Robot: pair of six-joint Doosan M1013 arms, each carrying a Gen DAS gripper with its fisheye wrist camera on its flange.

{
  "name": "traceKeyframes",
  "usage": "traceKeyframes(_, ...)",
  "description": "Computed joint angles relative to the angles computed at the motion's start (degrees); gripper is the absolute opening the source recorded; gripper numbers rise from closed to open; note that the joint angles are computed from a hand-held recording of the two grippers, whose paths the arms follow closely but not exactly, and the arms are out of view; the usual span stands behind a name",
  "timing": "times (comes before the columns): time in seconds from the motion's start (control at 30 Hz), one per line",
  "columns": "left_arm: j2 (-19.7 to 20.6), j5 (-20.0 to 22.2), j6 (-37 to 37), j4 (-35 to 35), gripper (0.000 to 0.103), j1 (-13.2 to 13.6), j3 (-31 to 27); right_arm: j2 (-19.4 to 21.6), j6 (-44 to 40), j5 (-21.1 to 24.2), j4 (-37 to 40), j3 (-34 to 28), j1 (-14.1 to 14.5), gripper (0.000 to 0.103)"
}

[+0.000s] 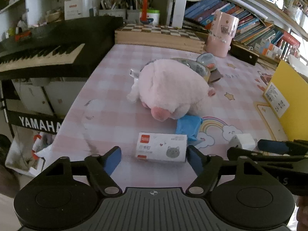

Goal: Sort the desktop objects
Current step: 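Grasp the white cat-print box with the left tool while the right tool grasps the white plug, then carry the white box and white plug toward the yellow cardboard box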

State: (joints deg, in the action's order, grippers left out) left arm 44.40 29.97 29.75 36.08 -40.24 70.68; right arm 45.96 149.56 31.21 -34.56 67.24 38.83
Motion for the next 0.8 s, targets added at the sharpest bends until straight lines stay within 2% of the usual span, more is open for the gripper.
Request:
traceKeyframes(0.13, 0.29, -0.24, 0.94, 0.35, 0.061, -0.06, -0.39, 0.32, 0.01, -0.35, -0.81, -0.27, -0.02, 0.059)
traceKeyframes(0.17, 0.31, -0.44, 1.44, 0.60, 0.056, -0.12, -0.38, 0.37, 0.31, -0.51, -1.40, -0.26, -0.02, 0.052)
traceKeyframes(0.2, 0.39, -0.22, 1.79, 0.84, 0.056, -0.18, -0.52, 0.43, 0.40, -0.58, -1.94, -0.28, 0.01, 0.044)
traceKeyframes(0.23, 0.41, -0.12, 1.91, 1.05, 0.056, -0.23, -0.54, 0.46, 0.07, -0.63, -2.17, -0.32, 0.02, 0.043)
traceKeyframes(0.33, 0.17, -0.10, 1.54, 1.17, 0.055, -0.27, -0.30, 0.35, -0.35, -0.66, -2.61, -0.28, 0.04, 0.042)
traceKeyframes(0.53, -1.24, -1.21, -2.72, 5.84, 0.055, -0.65, 1.45, -0.92, 4.57, -1.54, -7.19, 1.52, 0.37, 0.042)
traceKeyframes(0.8, -3.50, -2.83, -6.03, 7.04, 0.055, -0.87, 3.84, -3.21, 10.35, -1.71, -11.28, 4.25, 0.74, 0.042)
